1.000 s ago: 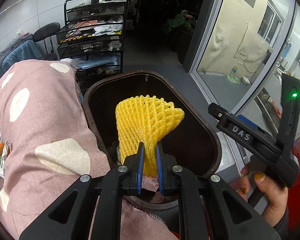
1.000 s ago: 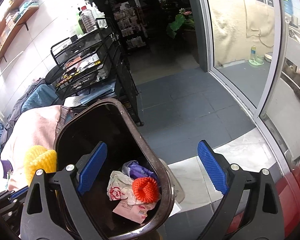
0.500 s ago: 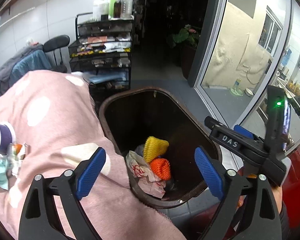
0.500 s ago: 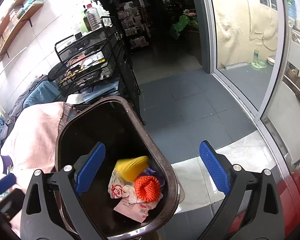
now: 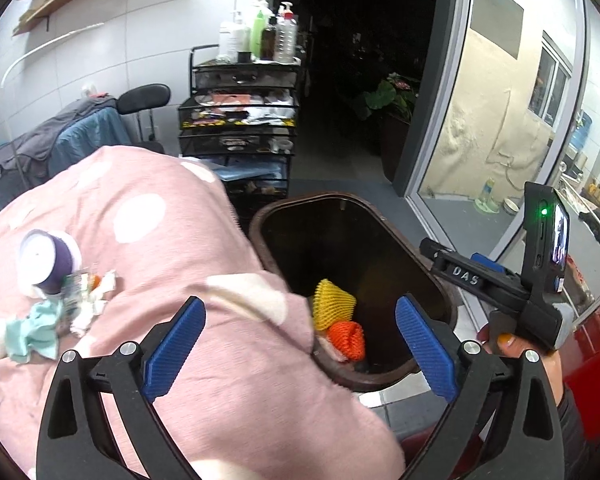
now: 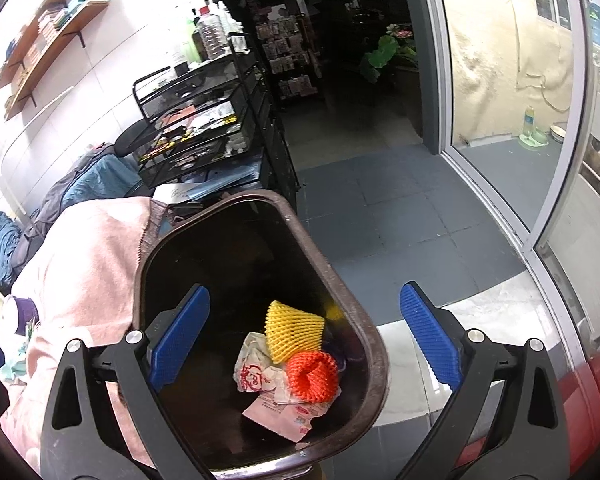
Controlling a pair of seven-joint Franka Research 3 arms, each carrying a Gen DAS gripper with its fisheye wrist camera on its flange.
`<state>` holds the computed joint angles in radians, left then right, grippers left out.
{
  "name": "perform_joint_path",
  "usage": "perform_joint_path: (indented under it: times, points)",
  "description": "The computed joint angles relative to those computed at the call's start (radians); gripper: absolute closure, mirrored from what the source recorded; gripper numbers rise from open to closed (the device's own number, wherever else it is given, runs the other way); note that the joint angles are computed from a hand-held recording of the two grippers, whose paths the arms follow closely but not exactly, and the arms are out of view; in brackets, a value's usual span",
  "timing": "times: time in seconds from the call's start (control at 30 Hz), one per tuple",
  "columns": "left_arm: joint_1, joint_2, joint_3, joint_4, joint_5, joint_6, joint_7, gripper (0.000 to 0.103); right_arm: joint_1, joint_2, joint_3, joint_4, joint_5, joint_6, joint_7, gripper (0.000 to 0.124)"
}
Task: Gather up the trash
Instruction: 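Move both tools back over the remaining trash on the bedspread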
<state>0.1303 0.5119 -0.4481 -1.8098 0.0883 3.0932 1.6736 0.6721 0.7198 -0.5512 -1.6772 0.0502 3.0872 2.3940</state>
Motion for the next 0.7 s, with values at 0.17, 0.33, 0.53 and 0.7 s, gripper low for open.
perform_joint_path:
  times: [0.17, 0.33, 0.53, 0.7]
  points:
    - [0.010, -0.044, 0.030, -0.061, 0.014, 0.046, -0.036, 0.008, -0.003, 0.000, 0.015, 0.014, -0.002, 0.002, -0.018, 0.029]
    - [0.074, -0.074, 0.004, -0.111, 0.018, 0.071, -0.058, 0.008, -0.007, 0.003, 0.038, 0.041, -0.011, -0.007, -0.038, 0.029]
    - [0.143, -0.114, -0.007, -0.180, 0.026, 0.092, -0.097, 0.007, 0.005, 0.009, 0.052, 0.072, -0.027, -0.003, -0.052, 0.029]
    - [0.187, -0.139, 0.006, -0.226, 0.026, 0.111, -0.151, 0.007, -0.021, 0.015, 0.111, 0.122, -0.039, -0.009, -0.109, 0.028]
